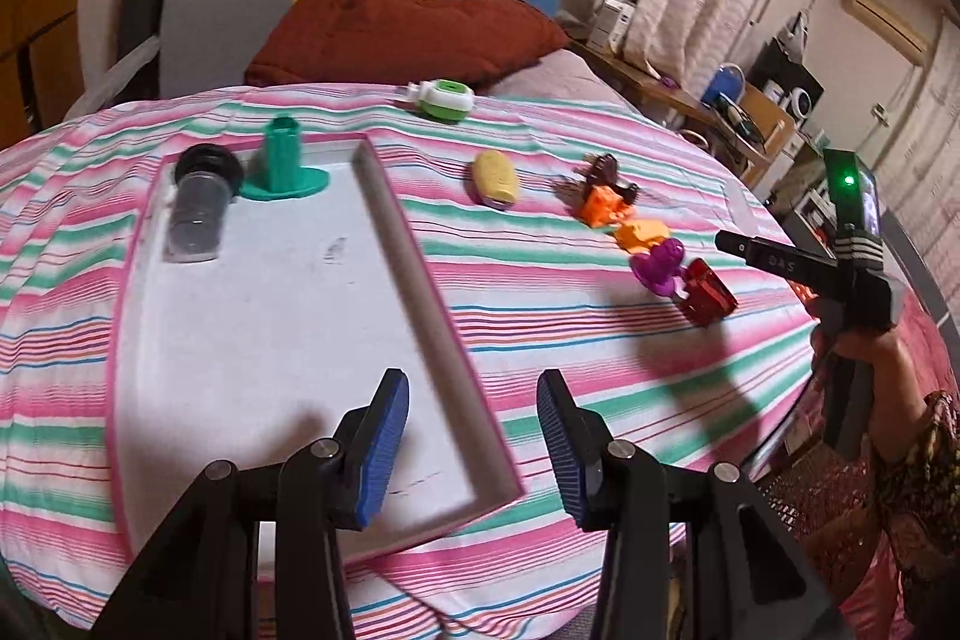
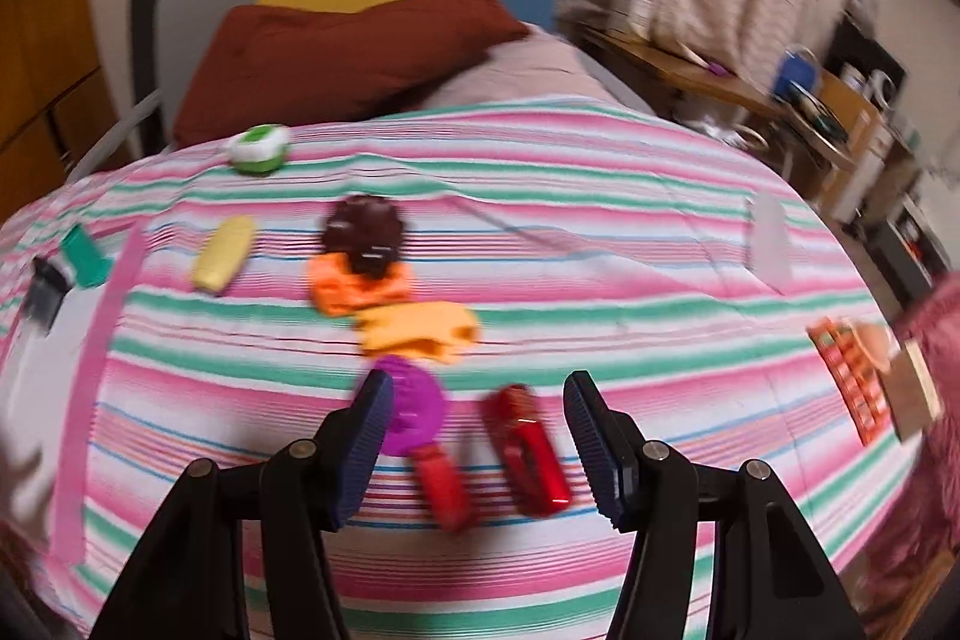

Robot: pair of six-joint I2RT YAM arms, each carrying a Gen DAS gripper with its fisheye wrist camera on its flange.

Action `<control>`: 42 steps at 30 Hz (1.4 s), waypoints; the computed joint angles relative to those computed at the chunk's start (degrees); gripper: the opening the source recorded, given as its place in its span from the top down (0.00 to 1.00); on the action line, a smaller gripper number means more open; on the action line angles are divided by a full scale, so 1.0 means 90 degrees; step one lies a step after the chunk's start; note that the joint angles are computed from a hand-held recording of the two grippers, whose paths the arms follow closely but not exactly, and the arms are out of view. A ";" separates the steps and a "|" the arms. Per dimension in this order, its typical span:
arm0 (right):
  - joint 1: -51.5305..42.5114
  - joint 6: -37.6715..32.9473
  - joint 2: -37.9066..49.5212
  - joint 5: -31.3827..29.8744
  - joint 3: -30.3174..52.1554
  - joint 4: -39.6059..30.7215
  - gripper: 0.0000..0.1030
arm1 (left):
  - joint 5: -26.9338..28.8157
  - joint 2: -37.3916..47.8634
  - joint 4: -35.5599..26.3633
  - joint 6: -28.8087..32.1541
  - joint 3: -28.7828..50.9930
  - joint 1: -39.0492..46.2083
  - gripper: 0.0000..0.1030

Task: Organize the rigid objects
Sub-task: 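Move the right tool to the red cylindrical bottle and grasp it, then grasp the red block with the left tool while the right tool holds the bottle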

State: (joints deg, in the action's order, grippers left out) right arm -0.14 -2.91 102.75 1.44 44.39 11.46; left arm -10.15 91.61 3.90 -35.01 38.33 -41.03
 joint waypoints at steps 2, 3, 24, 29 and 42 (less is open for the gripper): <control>-0.0252 0.0021 0.0230 -0.0059 0.0149 -0.0011 0.42 | -0.0016 0.0135 -0.0066 0.0007 0.0167 -0.0094 0.57; -0.0359 0.0083 0.0326 -0.0127 0.0248 -0.0111 0.42 | -0.0017 0.0206 -0.0115 0.0023 0.0266 -0.0151 0.57; -0.0416 0.0099 0.1511 -0.0396 0.1493 -0.1605 0.63 | 0.0134 0.1307 -0.0556 0.0339 0.1638 -0.0793 0.57; -0.0389 0.0099 0.1529 -0.0508 0.1494 -0.1690 0.74 | 0.0260 0.1615 -0.0652 0.0370 0.1982 -0.0831 0.57; -0.0765 0.0581 0.1533 -0.0262 0.1584 -0.1850 0.74 | 0.0629 0.2890 -0.1194 0.0629 0.3675 -0.0915 0.57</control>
